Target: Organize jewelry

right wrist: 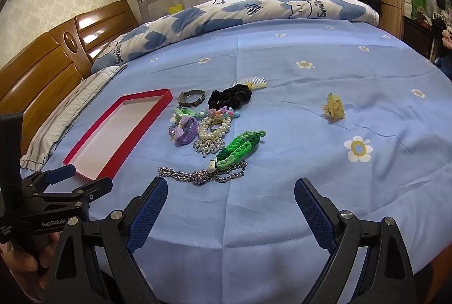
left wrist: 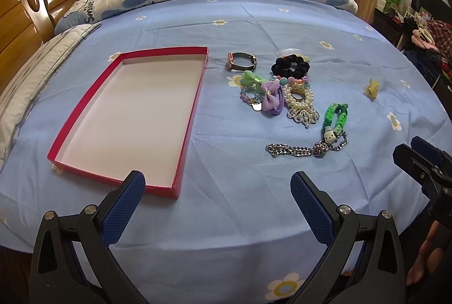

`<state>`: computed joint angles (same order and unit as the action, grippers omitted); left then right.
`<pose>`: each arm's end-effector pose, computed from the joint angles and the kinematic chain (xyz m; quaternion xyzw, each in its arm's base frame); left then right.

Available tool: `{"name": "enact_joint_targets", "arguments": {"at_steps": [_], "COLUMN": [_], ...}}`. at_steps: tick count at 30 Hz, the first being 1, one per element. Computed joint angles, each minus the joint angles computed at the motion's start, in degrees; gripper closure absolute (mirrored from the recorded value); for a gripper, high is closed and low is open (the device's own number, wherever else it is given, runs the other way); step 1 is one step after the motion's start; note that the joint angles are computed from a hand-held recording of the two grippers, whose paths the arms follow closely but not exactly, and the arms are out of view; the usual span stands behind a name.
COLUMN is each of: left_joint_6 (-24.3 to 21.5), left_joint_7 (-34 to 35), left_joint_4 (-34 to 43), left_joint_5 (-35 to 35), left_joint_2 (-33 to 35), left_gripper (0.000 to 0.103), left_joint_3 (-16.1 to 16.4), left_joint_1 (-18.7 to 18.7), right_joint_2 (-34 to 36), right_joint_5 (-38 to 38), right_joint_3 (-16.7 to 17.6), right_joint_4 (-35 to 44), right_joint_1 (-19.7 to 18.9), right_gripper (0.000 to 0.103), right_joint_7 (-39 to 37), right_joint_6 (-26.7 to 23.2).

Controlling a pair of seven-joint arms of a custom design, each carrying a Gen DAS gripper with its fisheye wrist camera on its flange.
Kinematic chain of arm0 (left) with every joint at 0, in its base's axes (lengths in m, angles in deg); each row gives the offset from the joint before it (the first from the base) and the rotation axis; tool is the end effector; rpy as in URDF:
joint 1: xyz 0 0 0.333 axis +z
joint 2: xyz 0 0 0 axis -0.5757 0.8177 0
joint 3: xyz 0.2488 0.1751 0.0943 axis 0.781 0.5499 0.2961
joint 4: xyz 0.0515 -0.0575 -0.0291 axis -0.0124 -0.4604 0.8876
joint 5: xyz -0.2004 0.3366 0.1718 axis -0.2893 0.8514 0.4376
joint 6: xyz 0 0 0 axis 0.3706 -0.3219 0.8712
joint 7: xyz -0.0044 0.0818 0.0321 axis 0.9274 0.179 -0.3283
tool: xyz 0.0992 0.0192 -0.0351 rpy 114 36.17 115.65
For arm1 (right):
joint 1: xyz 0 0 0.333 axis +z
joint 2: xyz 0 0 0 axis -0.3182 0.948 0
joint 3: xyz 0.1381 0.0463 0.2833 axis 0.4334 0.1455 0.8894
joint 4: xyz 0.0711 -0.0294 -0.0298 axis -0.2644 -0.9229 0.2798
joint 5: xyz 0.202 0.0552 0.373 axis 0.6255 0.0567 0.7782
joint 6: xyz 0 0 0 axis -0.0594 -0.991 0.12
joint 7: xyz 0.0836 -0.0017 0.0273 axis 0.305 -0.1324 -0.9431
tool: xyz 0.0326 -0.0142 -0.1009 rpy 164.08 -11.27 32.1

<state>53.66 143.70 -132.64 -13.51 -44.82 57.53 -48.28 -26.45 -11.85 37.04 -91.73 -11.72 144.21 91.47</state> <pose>0.7283 -0.2727 0.6106 -0.5643 0.7625 -0.2525 0.1908 0.6461 0.0684 0.5914 -0.5519 0.7533 -0.1638 0.3181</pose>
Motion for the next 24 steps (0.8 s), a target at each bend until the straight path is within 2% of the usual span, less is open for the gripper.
{"name": "enact_joint_targets", "arguments": {"at_steps": [14,24], "left_joint_6": [-1.39,-5.68], "left_joint_7": [0.65,1.63], "left_joint_4": [3.12,12.81], "left_joint_5": [0.21,-0.97], "left_joint_2": [2.05,8.17], "left_gripper": [0.0,0.0], "left_joint_3": [-0.1,0.09], "left_joint_1": [-0.92,-2.02], "right_joint_2": [0.01,0.42], "right_joint_5": [1.35,2.57], "right_joint_3": [-0.2,-0.94], "right_joint_4": [-0.28,-0.73], "right_joint_1": [-0.29,-1.27], "right_gripper": [0.01,0.01], "right_joint_7": [-0.43,-0.25], "right_joint_6": [0.98,1.07]}}
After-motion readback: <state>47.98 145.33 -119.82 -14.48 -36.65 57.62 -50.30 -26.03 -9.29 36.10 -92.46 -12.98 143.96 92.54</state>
